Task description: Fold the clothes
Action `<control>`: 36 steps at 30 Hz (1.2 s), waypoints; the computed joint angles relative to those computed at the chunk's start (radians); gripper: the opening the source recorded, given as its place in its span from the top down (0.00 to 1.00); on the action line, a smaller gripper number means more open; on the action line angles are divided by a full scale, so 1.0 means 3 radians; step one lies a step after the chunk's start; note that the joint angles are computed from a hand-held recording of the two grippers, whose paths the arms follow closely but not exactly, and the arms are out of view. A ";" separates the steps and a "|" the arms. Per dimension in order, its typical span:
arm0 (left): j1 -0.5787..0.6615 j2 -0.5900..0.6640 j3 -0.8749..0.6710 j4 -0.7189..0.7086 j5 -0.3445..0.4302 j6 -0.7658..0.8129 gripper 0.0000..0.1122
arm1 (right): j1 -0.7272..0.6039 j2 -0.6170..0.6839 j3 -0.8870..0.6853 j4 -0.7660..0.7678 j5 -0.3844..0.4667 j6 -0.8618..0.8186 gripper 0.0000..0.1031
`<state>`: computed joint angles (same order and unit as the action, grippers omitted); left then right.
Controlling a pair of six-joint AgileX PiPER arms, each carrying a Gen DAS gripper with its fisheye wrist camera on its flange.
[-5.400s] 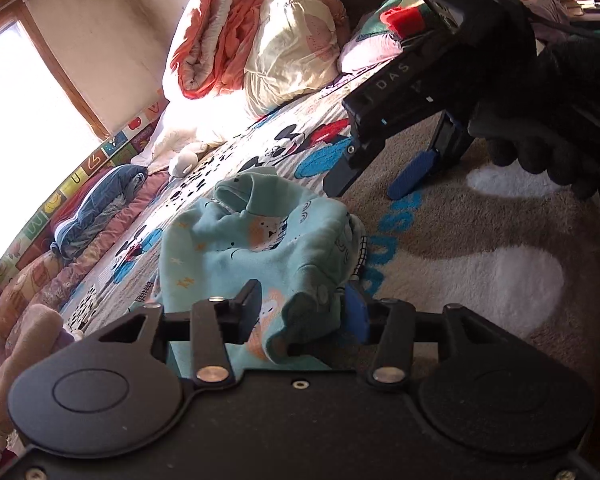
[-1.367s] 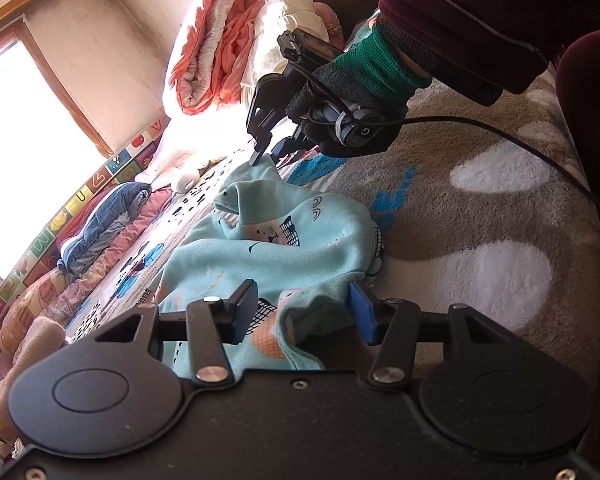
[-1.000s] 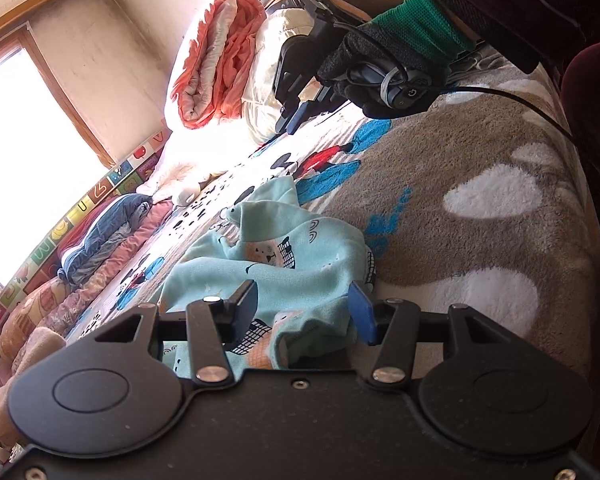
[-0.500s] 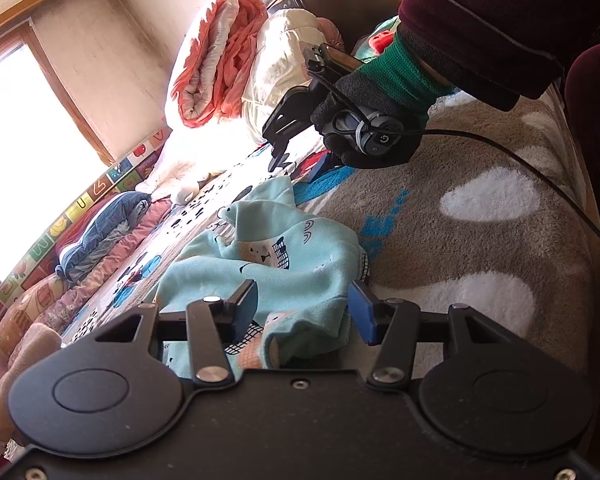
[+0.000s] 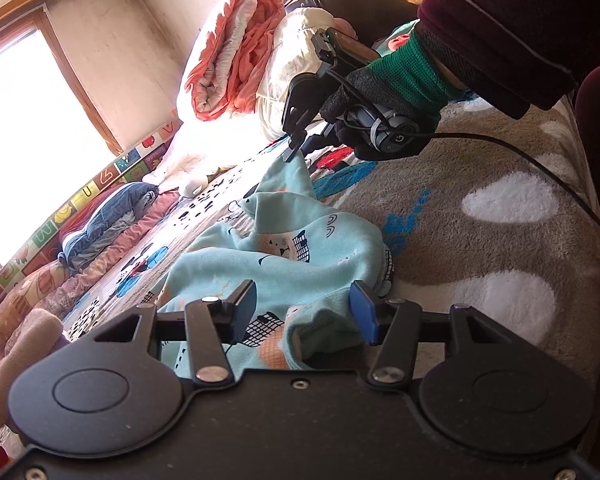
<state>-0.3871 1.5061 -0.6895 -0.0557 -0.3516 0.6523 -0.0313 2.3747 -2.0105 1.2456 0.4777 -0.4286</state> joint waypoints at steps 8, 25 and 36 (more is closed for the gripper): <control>-0.0075 -0.0127 0.0079 -0.0046 -0.0050 0.0047 0.53 | -0.0211 -0.0739 0.0689 -0.0084 -0.0022 -0.0500 0.89; -0.0125 -0.0193 0.0111 0.0062 -0.0032 -0.0124 0.53 | -0.0731 -0.1327 0.0993 -0.1415 0.0447 0.0338 0.89; -0.0086 -0.0158 0.0066 0.0242 -0.0001 -0.0293 0.53 | -0.0555 -0.1251 0.1026 -0.2497 0.0264 0.0994 0.86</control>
<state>-0.4127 1.4588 -0.6697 0.0167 -0.3520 0.5645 -0.1978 1.9994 -1.7027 0.4966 0.5570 -0.1304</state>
